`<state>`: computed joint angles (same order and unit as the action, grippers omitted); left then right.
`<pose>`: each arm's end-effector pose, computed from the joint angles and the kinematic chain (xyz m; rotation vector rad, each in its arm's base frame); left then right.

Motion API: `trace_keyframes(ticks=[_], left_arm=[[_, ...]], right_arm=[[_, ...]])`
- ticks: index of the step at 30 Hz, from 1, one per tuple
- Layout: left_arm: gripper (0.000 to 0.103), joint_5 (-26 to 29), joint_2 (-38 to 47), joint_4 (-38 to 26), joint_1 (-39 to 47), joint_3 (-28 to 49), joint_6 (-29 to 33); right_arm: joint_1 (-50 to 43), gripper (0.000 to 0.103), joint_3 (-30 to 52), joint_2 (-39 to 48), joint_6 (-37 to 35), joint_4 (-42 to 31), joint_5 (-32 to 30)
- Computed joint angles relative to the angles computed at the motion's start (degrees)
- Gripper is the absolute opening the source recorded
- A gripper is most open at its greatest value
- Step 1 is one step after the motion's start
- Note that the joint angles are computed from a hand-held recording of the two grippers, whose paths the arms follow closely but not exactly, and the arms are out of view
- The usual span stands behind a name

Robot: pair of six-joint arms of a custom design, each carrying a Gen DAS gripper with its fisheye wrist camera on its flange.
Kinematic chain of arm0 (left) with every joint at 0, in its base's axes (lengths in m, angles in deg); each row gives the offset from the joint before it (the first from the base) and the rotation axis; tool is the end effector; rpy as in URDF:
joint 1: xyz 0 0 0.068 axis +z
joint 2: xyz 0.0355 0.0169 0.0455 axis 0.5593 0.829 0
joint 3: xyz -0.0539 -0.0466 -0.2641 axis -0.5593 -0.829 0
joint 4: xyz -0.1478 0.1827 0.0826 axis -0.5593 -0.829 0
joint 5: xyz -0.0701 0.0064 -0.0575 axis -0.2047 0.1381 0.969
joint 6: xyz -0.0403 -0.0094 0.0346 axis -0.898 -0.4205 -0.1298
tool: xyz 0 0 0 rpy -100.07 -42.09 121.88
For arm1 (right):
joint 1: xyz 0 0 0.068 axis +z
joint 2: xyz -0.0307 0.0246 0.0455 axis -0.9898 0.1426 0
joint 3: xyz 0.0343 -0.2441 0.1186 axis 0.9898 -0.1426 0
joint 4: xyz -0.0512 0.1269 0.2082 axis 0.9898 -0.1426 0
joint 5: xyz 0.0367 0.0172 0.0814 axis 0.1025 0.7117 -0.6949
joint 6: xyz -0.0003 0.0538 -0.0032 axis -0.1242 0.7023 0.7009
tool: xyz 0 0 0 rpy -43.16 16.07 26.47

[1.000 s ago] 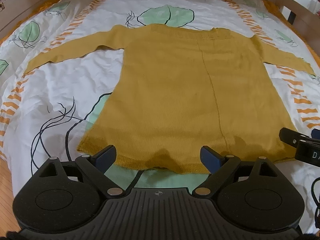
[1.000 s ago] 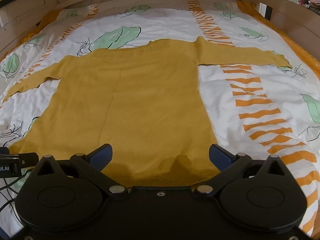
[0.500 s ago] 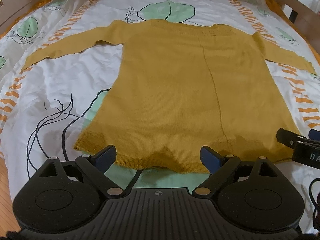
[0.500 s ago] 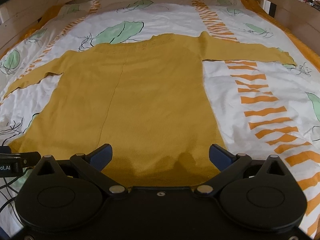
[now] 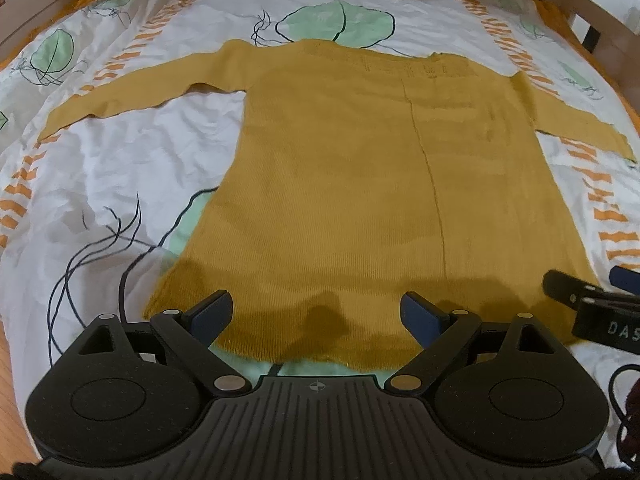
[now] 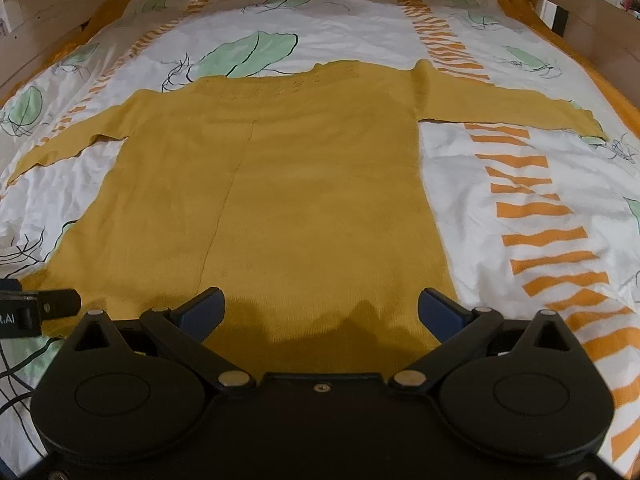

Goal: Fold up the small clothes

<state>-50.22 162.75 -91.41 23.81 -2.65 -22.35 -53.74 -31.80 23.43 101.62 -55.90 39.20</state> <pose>0.2433 -0.0489 0.2510 0.5759 2.5911 -0.1721 0.1248 0.0487 0.2419 0.5528 2.4643 -0.1259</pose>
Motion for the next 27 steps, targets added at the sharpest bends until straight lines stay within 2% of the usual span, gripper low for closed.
trace_keyframes(ticks=[3, 8, 15, 18, 21, 24, 27], left_arm=[[0.091, 0.32, 1.60, 0.94, -0.08, 1.56, -0.45], [0.091, 0.79, 5.32, 3.48, -0.80, 5.13, -1.27], [0.091, -0.79, 12.68, 8.75, -3.32, 11.88, -3.96], [0.091, -1.30, 16.49, 10.68, -4.39, 15.19, -5.67], [0.091, -2.00, 20.84, 12.51, -5.44, 18.64, -7.55], [0.091, -1.89, 25.16, 13.70, -6.14, 21.93, -9.39], [0.091, -2.54, 28.68, 15.30, -6.59, 24.09, -10.35]], right_arm=[[-5.39, 0.102, -0.49, -0.79, -5.15, 2.91, -4.70], [-22.59, 0.102, -1.25, -1.78, -18.24, 8.62, -18.98], [-51.42, 0.102, 2.30, 7.69, -38.64, 14.80, -34.09], [-61.39, 0.102, 5.27, 14.49, -45.52, 18.68, -36.82], [-70.21, 0.101, 9.19, 22.54, -49.32, 23.44, -39.37], [-75.59, 0.095, 14.03, 30.68, -50.98, 27.69, -38.65], [-79.96, 0.095, 19.75, 38.77, -50.58, 32.31, -36.69]])
